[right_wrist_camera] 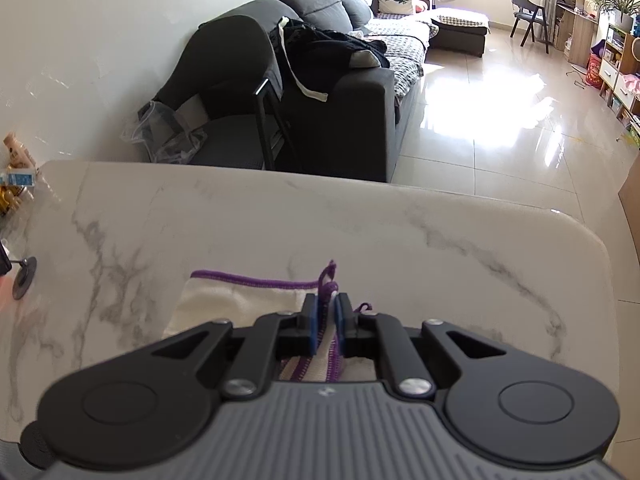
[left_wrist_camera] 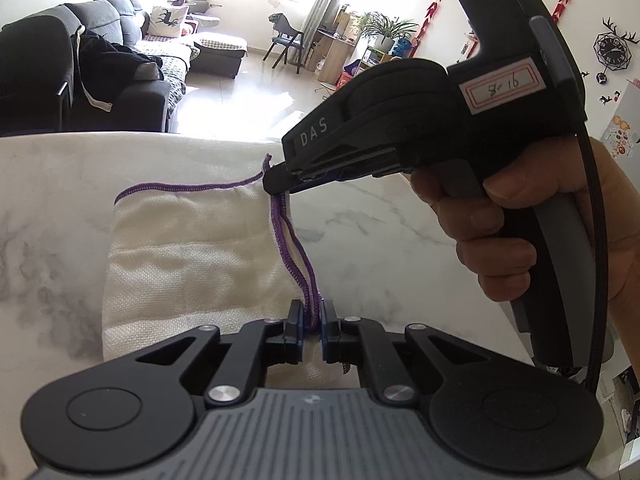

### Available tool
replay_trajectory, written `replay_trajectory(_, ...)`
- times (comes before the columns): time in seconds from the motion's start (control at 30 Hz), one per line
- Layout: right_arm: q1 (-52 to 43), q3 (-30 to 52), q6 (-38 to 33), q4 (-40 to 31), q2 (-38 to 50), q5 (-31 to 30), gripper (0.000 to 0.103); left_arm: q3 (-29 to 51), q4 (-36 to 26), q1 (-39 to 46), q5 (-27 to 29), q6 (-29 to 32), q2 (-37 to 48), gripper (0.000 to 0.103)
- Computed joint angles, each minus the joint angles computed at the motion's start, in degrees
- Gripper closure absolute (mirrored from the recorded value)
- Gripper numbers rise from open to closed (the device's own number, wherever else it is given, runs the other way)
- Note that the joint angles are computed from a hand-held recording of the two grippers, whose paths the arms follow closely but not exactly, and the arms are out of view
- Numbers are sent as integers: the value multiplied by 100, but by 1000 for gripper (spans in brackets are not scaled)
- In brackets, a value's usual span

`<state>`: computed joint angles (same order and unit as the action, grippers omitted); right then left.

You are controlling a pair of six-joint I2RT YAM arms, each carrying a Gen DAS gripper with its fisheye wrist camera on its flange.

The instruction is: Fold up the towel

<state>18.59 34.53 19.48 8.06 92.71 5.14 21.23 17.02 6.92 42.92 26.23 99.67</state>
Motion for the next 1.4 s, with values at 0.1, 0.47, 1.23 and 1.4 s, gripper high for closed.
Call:
replay_trajectory(0.1,-64,-44,-6,115,125,-10,87,50,40,-114,-111,-4,138,91)
replay_trajectory(0.47,-180,-546,190,174,-424,120,35,173,-942,535,-5,897,-730,17)
replay_trajectory(1.23,395,-765,1368,-1601,-1183,-653,54,512,-886,1466,-153,2969,-123,27)
replay_trajectory(1.4,506,-763,1565,-1554,-1075,-686,87,-136,11,1389,-300,3664,-138,49)
